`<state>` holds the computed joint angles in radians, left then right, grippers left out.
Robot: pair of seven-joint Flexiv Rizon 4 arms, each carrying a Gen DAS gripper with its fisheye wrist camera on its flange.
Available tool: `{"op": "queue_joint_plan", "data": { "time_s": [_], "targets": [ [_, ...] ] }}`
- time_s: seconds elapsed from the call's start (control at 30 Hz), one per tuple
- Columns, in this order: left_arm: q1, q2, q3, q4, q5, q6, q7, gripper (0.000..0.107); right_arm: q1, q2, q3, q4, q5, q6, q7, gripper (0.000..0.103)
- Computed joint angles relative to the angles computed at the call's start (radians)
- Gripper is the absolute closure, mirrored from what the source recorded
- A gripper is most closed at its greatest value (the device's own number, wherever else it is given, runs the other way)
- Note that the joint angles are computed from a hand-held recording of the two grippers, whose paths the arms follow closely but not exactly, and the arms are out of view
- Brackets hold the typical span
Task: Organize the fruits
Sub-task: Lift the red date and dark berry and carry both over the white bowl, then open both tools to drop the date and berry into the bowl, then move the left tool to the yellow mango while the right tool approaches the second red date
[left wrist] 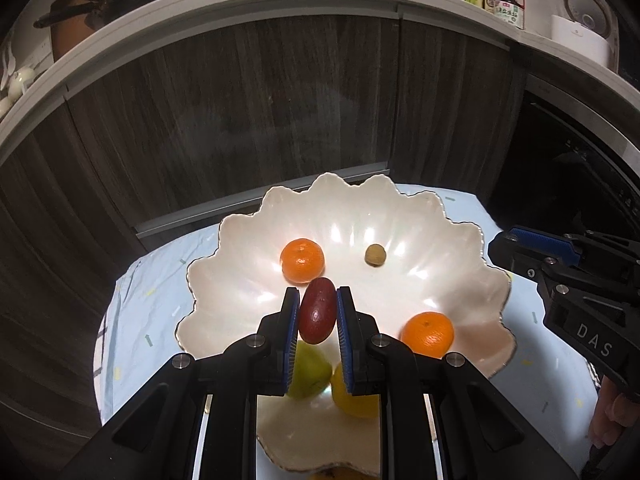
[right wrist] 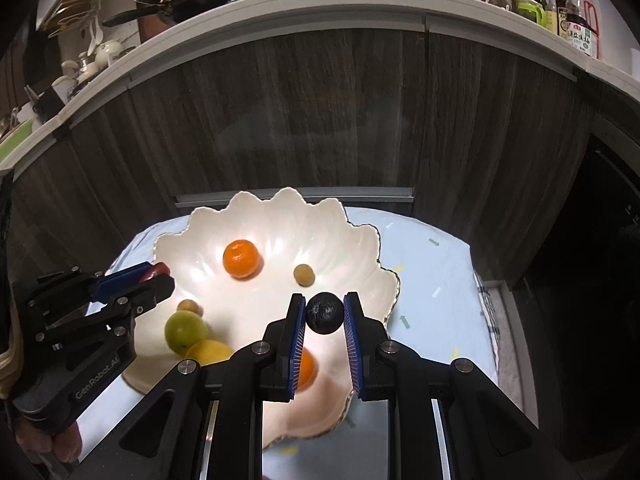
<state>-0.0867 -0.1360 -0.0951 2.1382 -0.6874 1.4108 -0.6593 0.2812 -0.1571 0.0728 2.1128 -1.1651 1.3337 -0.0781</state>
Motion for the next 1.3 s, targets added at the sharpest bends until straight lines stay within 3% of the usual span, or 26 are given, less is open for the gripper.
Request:
{"op": "queue_joint_plan", "data": {
  "time_s": [0.53,0.67,0.73,0.9,0.97,1.3],
  "targets": [
    [0.028,-0.080,0.008,-0.093,0.143,-0.062,-0.120,0.086,0.035,-0.068,-0.014,-0.057,0.164,-0.034,-0.136,0.082],
    [0.032,-0.079,0.007,-0.092,0.161,-0.058,-0.147,0.069,0.046,-0.066,-0.024,-0.060,0.176,-0.042,-0.146,0.082],
    [0.036,-0.076,0.005,-0.090,0.161,-0.060,-0.150,0.063,0.048,-0.063,-0.025,-0.059,0.180,-0.045,-0.148,0.076],
    [0.032,-0.063,0.017,-0.085,0.197,-0.053,-0.173,0.057,0.050,-0.042,-0.034,-0.048,0.110,-0.067,-0.083,0.045],
    [0.035,-0.056,0.014,-0.077,0.193,-0.041,-0.172,0.047,0.045,-0.031,-0.032,-0.042,0.072,-0.073,-0.051,0.038],
    [0.030,0.001,0.021,-0.034,0.173,-0.014,-0.159,0.032,0.021,0.013,0.010,-0.020,0.033,-0.108,-0.014,0.032]
  ]
}}
